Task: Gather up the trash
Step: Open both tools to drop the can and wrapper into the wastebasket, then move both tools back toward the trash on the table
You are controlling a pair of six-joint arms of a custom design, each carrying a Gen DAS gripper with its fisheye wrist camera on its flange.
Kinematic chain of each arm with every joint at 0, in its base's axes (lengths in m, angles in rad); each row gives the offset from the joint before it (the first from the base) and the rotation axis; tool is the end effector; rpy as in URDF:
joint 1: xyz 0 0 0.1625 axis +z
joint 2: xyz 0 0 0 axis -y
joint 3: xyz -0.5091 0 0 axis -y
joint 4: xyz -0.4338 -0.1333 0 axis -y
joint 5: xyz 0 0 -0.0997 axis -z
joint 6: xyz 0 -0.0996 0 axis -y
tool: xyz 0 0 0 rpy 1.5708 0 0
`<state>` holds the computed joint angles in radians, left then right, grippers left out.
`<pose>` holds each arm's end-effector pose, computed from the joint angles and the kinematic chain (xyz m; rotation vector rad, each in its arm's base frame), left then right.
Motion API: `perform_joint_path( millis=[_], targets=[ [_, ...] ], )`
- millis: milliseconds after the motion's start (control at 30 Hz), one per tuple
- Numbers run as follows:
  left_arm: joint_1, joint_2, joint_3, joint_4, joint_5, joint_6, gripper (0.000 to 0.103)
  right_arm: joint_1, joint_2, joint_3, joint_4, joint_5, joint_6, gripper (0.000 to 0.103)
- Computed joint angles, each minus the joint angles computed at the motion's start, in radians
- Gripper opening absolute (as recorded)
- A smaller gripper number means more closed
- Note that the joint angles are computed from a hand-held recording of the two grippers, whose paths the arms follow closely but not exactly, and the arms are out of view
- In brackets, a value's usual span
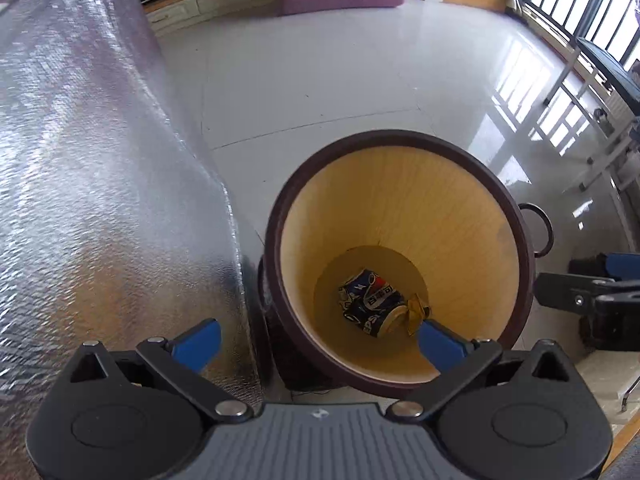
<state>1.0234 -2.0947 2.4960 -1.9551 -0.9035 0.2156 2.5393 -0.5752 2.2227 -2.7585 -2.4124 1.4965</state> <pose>0.0400 -0.3090 0.3539 0.9294 2.2972 -0.1211 0.4074 -0.2085 -0.0968 -0.3719 -2.3095 0.8015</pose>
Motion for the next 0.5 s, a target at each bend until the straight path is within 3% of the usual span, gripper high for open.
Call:
perform_joint_path(
  millis=[500],
  targets=[
    [-0.148, -0.196, -0.118, 0.288, -0.012, -0.163, 0.103, 0.151, -0.093, -0.071, 0.356, -0.011, 0.214, 0.103]
  ],
)
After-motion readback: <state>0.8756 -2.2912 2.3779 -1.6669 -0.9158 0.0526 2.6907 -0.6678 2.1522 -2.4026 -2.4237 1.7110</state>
